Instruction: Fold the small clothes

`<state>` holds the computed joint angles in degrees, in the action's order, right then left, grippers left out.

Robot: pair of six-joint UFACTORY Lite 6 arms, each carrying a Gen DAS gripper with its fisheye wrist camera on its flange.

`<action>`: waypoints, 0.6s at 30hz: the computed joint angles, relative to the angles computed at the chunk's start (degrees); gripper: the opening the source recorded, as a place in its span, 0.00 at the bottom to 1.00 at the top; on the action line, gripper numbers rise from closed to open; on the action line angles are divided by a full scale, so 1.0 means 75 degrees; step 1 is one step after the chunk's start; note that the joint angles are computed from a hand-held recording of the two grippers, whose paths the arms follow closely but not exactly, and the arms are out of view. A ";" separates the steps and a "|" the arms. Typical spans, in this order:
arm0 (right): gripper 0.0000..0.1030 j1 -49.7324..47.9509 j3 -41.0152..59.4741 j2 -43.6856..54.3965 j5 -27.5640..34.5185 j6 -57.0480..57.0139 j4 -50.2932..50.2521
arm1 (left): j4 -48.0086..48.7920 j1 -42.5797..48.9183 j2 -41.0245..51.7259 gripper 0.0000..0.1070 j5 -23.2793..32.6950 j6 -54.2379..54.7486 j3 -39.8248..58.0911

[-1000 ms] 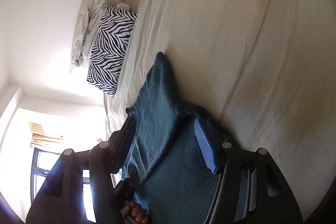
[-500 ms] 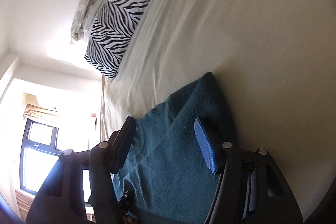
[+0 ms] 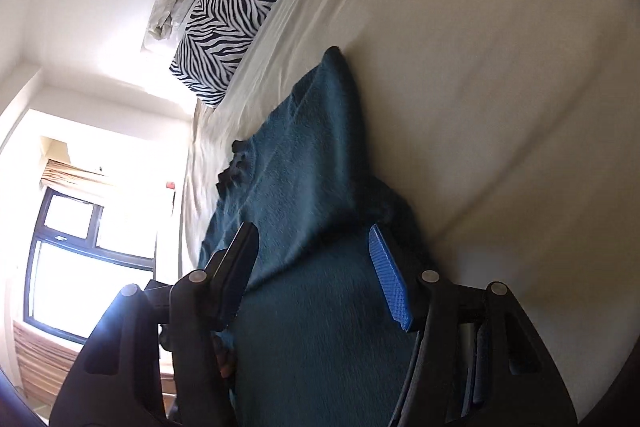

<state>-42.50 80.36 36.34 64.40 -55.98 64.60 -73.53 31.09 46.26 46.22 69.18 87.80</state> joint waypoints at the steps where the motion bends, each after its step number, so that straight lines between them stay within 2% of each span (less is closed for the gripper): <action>1: 0.56 -0.0265 -0.0442 -0.0360 0.0151 -0.0204 -0.0019 | -0.0251 0.0315 -0.0666 0.59 0.0106 0.0289 -0.0650; 2: 0.56 -0.0494 -0.0863 -0.0720 0.0299 -0.0362 -0.0036 | -0.0591 0.0620 -0.1187 0.74 0.0267 0.0721 -0.1200; 3: 0.56 -0.0712 -0.1286 -0.1095 0.0435 -0.0550 -0.0060 | -0.0994 0.1126 -0.1828 0.81 0.0569 0.1261 -0.1856; 5: 0.56 -0.1064 -0.2040 -0.1739 0.0678 -0.0855 -0.0109 | -0.1118 0.2297 -0.2586 0.86 0.1283 0.1606 -0.2531; 6: 0.56 -0.1176 -0.2370 -0.2002 0.0771 -0.0909 -0.0156 | -0.1036 0.3028 -0.2670 0.86 0.1659 0.1596 -0.2621; 8: 0.56 -0.1219 -0.3009 -0.2507 0.0953 -0.0992 -0.0146 | -0.0693 0.4161 -0.2368 0.85 0.1935 0.1149 -0.2350; 11: 0.56 -0.1023 -0.4011 -0.3368 0.1152 -0.1174 -0.0090 | -0.0160 0.5728 -0.1011 0.83 0.2284 0.0036 -0.1025; 14: 0.56 -0.0474 -0.4868 -0.4213 0.1191 -0.1106 0.0056 | 0.0236 0.6677 0.0418 0.82 0.2146 -0.1206 0.0634; 17: 0.56 0.0051 -0.5524 -0.4944 0.1163 -0.0959 0.0198 | 0.0011 0.7229 0.1697 0.70 0.2466 -0.2377 0.2080; 18: 0.56 0.0220 -0.5726 -0.5206 0.1115 -0.0865 0.0218 | 0.0012 0.7267 0.1939 0.69 0.2510 -0.2756 0.2475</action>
<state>-40.85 37.41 -2.71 72.76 -62.48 66.24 -73.44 85.59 60.80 65.04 48.51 106.36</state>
